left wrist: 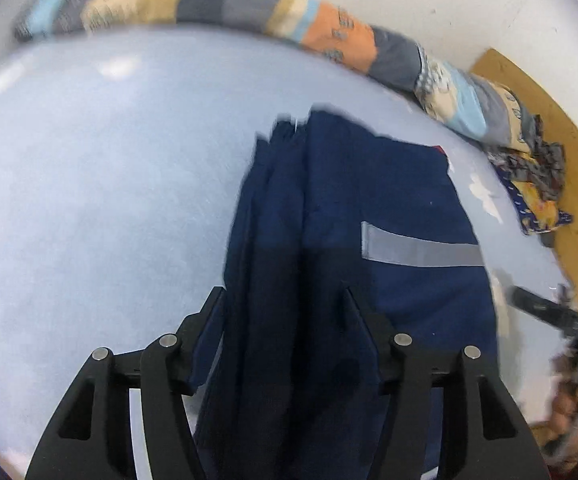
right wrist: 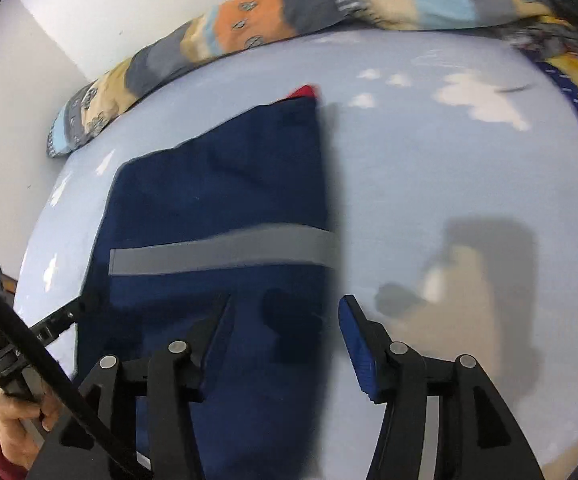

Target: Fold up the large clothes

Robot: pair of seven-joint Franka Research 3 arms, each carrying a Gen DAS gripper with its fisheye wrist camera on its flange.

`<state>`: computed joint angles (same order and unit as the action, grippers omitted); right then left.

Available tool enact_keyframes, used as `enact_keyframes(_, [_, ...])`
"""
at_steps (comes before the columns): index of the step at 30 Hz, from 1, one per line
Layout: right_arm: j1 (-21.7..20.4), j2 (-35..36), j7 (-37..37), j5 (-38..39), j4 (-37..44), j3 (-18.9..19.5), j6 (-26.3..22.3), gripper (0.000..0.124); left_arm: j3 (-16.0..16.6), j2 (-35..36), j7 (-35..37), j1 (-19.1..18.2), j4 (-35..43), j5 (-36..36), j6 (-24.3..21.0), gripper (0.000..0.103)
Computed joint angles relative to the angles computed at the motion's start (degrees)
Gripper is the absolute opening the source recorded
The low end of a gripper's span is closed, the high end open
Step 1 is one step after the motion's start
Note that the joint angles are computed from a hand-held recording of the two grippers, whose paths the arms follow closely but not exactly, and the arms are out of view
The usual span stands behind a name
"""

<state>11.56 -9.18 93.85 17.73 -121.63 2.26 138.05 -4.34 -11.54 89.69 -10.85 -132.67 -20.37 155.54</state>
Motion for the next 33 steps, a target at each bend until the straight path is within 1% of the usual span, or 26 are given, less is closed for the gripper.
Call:
enact_keyframes(2, [0.4,-5.4,-4.2,3.3,-4.2,-1.1,1.7,0.059,-4.0,-5.0,-6.7,2.8,-4.6,10.6,5.3,0.061])
enact_keyframes(3, [0.7,-8.0,-6.0,4.7,-6.5,-1.5,2.3,0.059,-5.2,-7.3,-8.6,3.4,-6.7,14.2,7.8,0.068])
enact_keyframes(4, [1.4,-10.5,-7.9,6.4,-8.8,-1.6,3.3,0.051,-6.5,-10.3,-9.7,3.7,-9.4,17.5,10.5,0.072])
enact_keyframes(5, [2.2,-12.2,-9.7,8.0,-10.2,-1.8,3.2,0.036,-7.3,-12.1,-11.0,4.2,-11.2,19.8,12.2,0.075])
enact_keyframes(6, [2.9,-14.1,-11.5,9.1,-11.8,-2.1,2.1,0.029,-8.0,-14.5,-11.8,4.1,-13.5,21.7,13.7,0.075])
enact_keyframes(7, [3.5,-15.8,-12.2,9.4,-13.4,-1.4,1.9,0.023,-7.1,-16.4,-11.0,2.0,-15.8,22.2,15.1,0.075])
enact_keyframes(8, [3.8,-16.6,-12.1,8.9,-14.6,-0.1,2.3,0.022,-5.9,-17.5,-10.9,0.0,-17.0,23.2,15.3,0.075])
enact_keyframes(9, [3.9,-17.3,-11.9,7.8,-15.6,0.8,2.0,0.022,-6.5,-16.6,-11.0,-0.1,-16.7,23.8,14.9,0.075])
enact_keyframes(10, [3.6,-16.8,-10.4,5.7,-15.8,2.5,1.2,0.022,-6.5,-15.8,-11.0,-0.6,-16.6,25.0,12.7,0.075])
enact_keyframes(11, [3.3,-15.9,-8.6,3.5,-15.8,3.7,-0.3,0.022,-7.0,-13.5,-11.3,-0.5,-15.3,26.5,8.8,0.075])
enact_keyframes(12, [3.0,-14.9,-6.7,1.4,-15.9,4.7,-1.7,0.022,-7.8,-11.1,-12.5,0.6,-14.0,28.7,5.0,0.075])
enact_keyframes(13, [2.8,-13.6,-5.3,-0.6,-15.5,5.4,-2.2,0.022,-8.5,-8.7,-13.8,1.6,-12.9,30.7,2.9,0.076])
enact_keyframes(14, [3.2,-12.2,-4.8,-1.0,-14.6,5.1,-2.9,0.023,-7.1,-7.8,-13.8,0.8,-13.0,30.6,3.9,0.077])
enact_keyframes(16, [4.0,-10.8,-5.4,0.5,-13.2,3.4,-4.3,0.024,-5.1,-8.3,-13.4,-0.8,-11.9,29.1,3.8,0.071])
enact_keyframes(17, [4.4,-10.7,-6.1,1.6,-12.7,2.6,-4.4,0.024,-3.7,-9.2,-12.1,-1.9,-12.1,27.9,5.1,0.069])
enact_keyframes(18, [5.0,-11.4,-8.1,4.7,-12.6,1.1,-2.8,0.024,-2.7,-10.1,-11.6,-2.4,-12.0,27.0,7.1,0.069])
enact_keyframes(20, [4.5,-11.3,-8.8,6.5,-11.3,0.4,0.3,0.024,-1.7,-10.8,-11.6,-2.2,-11.0,26.7,10.8,0.071])
enact_keyframes(21, [3.7,-10.2,-8.2,5.5,-9.9,0.8,3.0,0.024,-2.0,-9.3,-12.0,-1.7,-8.9,27.1,11.4,0.076])
enact_keyframes(23, [2.3,-7.0,-6.2,3.2,-6.6,1.4,5.5,0.024,-3.0,-4.7,-13.2,0.2,-3.3,28.8,10.9,0.081])
enact_keyframes(25, [1.6,-1.3,-4.7,1.8,-1.3,1.4,6.9,0.024,-4.8,0.3,-16.3,3.1,1.4,32.6,11.3,0.081])
enact_keyframes(27, [1.4,4.2,-3.4,0.5,3.0,1.2,9.2,0.024,-3.9,4.8,-15.0,2.8,4.7,31.3,10.5,0.081])
enact_keyframes(29, [1.4,10.7,-2.2,-1.3,8.4,1.0,6.6,0.024,-5.0,10.0,-19.7,4.4,9.1,36.0,6.6,0.081])
enact_keyframes(30, [1.3,12.7,-2.2,-0.7,9.6,0.8,5.3,0.024,-5.2,12.1,-20.2,4.2,9.9,35.7,5.4,0.081])
enact_keyframes(31, [1.5,14.9,-0.9,-0.9,10.7,0.6,5.6,0.024,-5.4,13.7,-20.0,4.1,10.8,34.4,4.4,0.081])
enact_keyframes(32, [1.6,16.3,0.2,-1.2,11.8,0.4,5.1,0.024,-5.5,14.0,-20.2,3.9,10.6,34.2,4.4,0.084])
enact_keyframes(33, [1.6,17.0,0.6,-1.1,12.4,0.3,4.8,0.024,-5.4,13.9,-21.4,3.8,10.5,36.0,4.6,0.084])
